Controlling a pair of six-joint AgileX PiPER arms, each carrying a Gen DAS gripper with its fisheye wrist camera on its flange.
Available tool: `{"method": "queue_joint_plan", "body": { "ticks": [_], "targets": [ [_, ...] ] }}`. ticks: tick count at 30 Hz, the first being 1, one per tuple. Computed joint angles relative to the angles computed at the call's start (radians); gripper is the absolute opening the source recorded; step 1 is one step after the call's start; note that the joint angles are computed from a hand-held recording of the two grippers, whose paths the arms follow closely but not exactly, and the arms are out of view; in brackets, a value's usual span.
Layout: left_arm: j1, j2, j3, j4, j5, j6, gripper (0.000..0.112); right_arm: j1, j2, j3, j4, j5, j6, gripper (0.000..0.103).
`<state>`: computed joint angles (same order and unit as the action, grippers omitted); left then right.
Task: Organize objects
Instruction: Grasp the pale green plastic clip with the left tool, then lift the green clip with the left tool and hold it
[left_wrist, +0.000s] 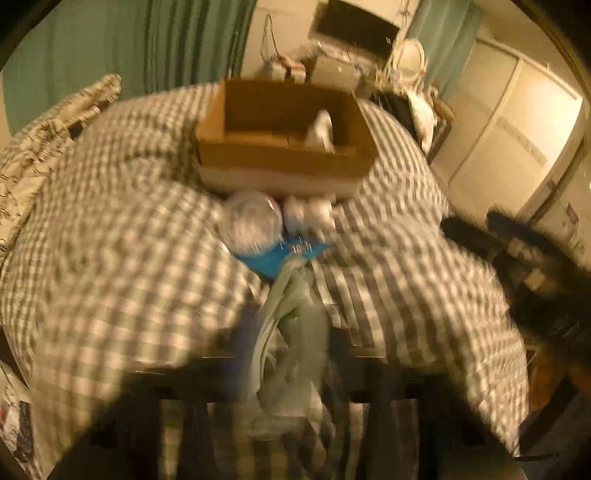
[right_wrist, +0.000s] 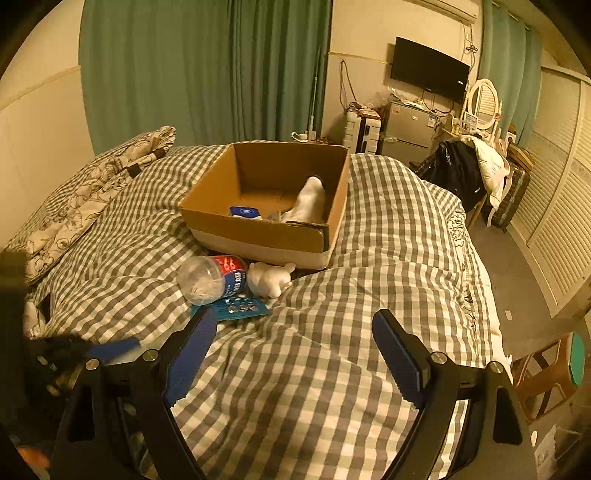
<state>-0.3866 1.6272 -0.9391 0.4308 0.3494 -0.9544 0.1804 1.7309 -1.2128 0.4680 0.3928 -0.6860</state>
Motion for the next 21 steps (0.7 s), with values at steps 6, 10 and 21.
{"method": "queue_joint_plan", "body": {
  "ticks": [6, 10, 21],
  "targets": [
    [0.093, -0.044, 0.022, 0.036, -0.006, -0.017, 0.005, 0.036, 0.028, -0.015, -0.066, 0.013, 0.076, 0.086],
    [0.132, -0.031, 0.038, 0.000, -0.034, 0.037, 0.004, 0.064, 0.077, -0.039, -0.122, 0.017, 0.132, 0.086],
    [0.138, 0.048, 0.036, -0.112, -0.061, 0.179, 0.017, 0.109, 0.176, -0.104, -0.207, 0.033, 0.221, 0.086]
  ]
}}
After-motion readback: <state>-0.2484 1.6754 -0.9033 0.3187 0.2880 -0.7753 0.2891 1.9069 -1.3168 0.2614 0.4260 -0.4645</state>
